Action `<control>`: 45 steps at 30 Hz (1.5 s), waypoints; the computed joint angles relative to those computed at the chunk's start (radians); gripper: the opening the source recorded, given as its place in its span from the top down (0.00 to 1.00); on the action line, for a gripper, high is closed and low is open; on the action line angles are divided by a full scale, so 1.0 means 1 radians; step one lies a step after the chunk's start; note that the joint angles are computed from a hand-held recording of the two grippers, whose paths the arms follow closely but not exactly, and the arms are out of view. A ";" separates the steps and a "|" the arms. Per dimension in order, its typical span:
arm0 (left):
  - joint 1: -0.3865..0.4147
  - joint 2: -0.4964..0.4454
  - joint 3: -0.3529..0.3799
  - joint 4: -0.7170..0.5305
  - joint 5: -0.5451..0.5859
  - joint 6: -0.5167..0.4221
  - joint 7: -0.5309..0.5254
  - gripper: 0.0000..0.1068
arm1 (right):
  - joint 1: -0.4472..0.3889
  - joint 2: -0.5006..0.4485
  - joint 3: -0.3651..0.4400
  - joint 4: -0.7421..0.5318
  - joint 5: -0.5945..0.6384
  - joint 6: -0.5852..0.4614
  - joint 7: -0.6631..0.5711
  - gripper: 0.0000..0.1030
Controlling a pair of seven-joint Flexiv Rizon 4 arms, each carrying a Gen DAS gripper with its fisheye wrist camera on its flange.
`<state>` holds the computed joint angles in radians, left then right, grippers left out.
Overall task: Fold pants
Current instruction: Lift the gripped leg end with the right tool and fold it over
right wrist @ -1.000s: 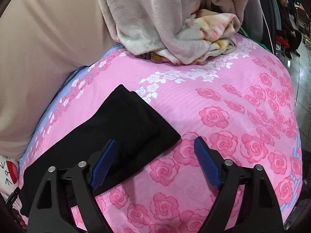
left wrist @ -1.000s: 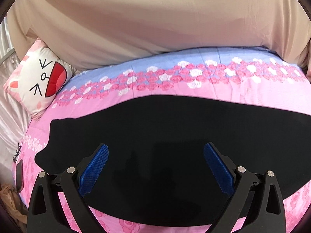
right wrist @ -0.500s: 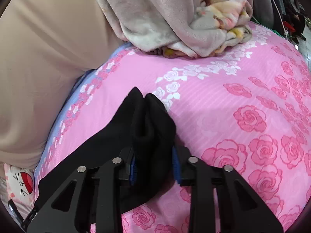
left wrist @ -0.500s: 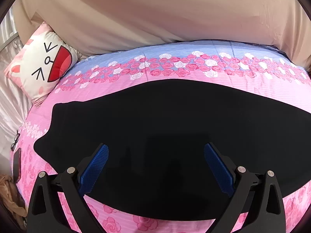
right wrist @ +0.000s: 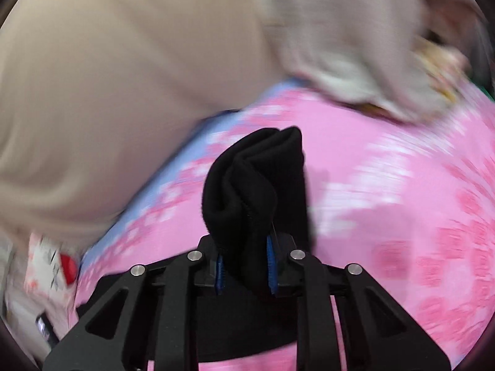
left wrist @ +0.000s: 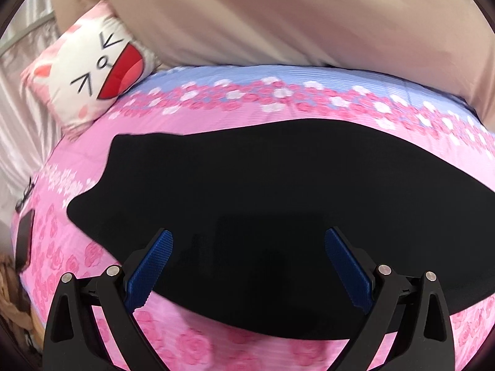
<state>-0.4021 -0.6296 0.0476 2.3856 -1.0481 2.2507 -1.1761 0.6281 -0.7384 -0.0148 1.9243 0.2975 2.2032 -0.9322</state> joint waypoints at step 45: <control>1.352 0.103 -0.178 0.188 1.642 0.032 -0.871 0.09 | 0.225 -0.299 0.082 -0.651 -0.588 -0.478 0.080 0.62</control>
